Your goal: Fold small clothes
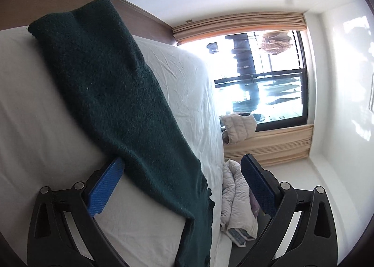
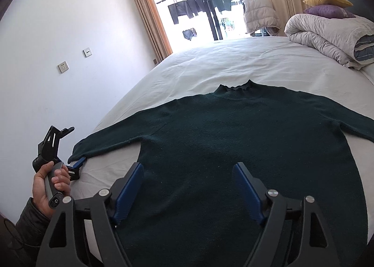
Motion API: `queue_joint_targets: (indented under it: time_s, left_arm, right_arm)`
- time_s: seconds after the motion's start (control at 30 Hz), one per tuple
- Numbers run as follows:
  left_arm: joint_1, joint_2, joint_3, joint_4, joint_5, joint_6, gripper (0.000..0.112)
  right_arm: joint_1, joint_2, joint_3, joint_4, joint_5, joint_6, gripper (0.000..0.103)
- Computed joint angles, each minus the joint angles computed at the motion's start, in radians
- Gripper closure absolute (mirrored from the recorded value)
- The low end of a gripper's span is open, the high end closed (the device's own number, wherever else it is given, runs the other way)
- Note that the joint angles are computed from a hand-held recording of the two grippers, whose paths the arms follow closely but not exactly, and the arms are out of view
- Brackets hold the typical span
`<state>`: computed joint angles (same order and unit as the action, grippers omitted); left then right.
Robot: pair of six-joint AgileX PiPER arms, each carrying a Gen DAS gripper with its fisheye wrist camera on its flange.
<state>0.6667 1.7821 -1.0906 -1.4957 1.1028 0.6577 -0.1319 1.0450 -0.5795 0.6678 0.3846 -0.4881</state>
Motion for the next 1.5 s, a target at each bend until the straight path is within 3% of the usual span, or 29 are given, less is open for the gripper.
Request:
queue_joint_targets:
  time_s: [0.03, 0.1, 0.13, 0.2, 0.27, 0.33, 0.4, 0.53, 0.6, 0.7, 0.83, 0.93, 0.97, 1.03, 1.07, 1.17, 1.37, 1.5]
  left_arm:
    - [-0.015, -0.009, 0.002, -0.01, -0.015, -0.01, 0.015]
    - [-0.032, 0.021, -0.014, -0.034, -0.02, -0.015, 0.037]
    - [-0.036, 0.014, 0.001, -0.042, -0.02, -0.038, 0.042]
    - [-0.038, 0.029, 0.031, -0.074, -0.027, -0.036, 0.066]
    - [-0.034, 0.045, 0.054, -0.094, -0.027, -0.035, 0.076]
    - [-0.033, 0.033, 0.091, -0.109, -0.046, -0.046, 0.077]
    - [-0.04, -0.016, 0.119, -0.067, -0.114, -0.102, 0.073]
    - [-0.112, -0.043, 0.015, 0.147, -0.231, -0.315, 0.064]
    - [-0.153, -0.005, -0.072, 0.21, -0.242, -0.399, 0.049]
    - [-0.197, 0.092, -0.192, 0.185, -0.271, -0.439, 0.034]
    - [-0.244, 0.162, -0.292, 0.161, -0.32, -0.519, 0.031]
    - [-0.284, 0.14, -0.223, 0.058, -0.395, -0.464, 0.031]
    - [-0.289, 0.133, -0.208, 0.04, -0.407, -0.45, 0.032]
    - [-0.273, 0.123, -0.157, 0.004, -0.403, -0.385, 0.056]
    - [-0.27, 0.132, -0.133, -0.021, -0.39, -0.348, 0.082]
    - [-0.245, 0.172, -0.08, -0.105, -0.353, -0.258, 0.106]
    - [-0.278, 0.119, -0.105, -0.066, -0.424, -0.211, 0.107]
    - [-0.394, 0.058, -0.222, 0.127, -0.52, -0.249, 0.107]
  right_arm:
    - [0.004, 0.0, 0.005, -0.006, -0.008, 0.004, 0.024]
    - [-0.013, -0.008, 0.016, 0.036, -0.002, -0.039, 0.024]
    - [-0.029, -0.01, 0.022, 0.074, 0.007, -0.074, 0.024]
    - [-0.053, -0.013, 0.031, 0.122, 0.016, -0.113, 0.024]
    - [-0.067, -0.007, 0.038, 0.14, 0.019, -0.123, 0.024]
    - [-0.074, 0.002, 0.043, 0.155, 0.018, -0.132, 0.024]
    - [-0.089, 0.004, 0.049, 0.189, 0.026, -0.166, 0.024]
    - [-0.095, -0.002, 0.058, 0.203, 0.019, -0.182, 0.024]
    - [-0.108, -0.005, 0.065, 0.234, 0.022, -0.212, 0.024]
    - [-0.135, -0.013, 0.079, 0.276, 0.035, -0.26, 0.024]
    - [-0.17, -0.015, 0.089, 0.324, 0.051, -0.312, 0.024]
    - [-0.199, -0.003, 0.091, 0.375, 0.075, -0.358, 0.024]
    - [-0.2, 0.0, 0.092, 0.378, 0.075, -0.361, 0.024]
    - [-0.207, -0.002, 0.095, 0.389, 0.081, -0.378, 0.024]
    - [-0.21, -0.003, 0.095, 0.393, 0.082, -0.386, 0.024]
    - [-0.234, -0.004, 0.097, 0.418, 0.093, -0.422, 0.024]
    - [-0.313, 0.027, 0.1, 0.484, 0.133, -0.516, 0.024]
    - [-0.408, 0.06, 0.107, 0.56, 0.188, -0.628, 0.024]
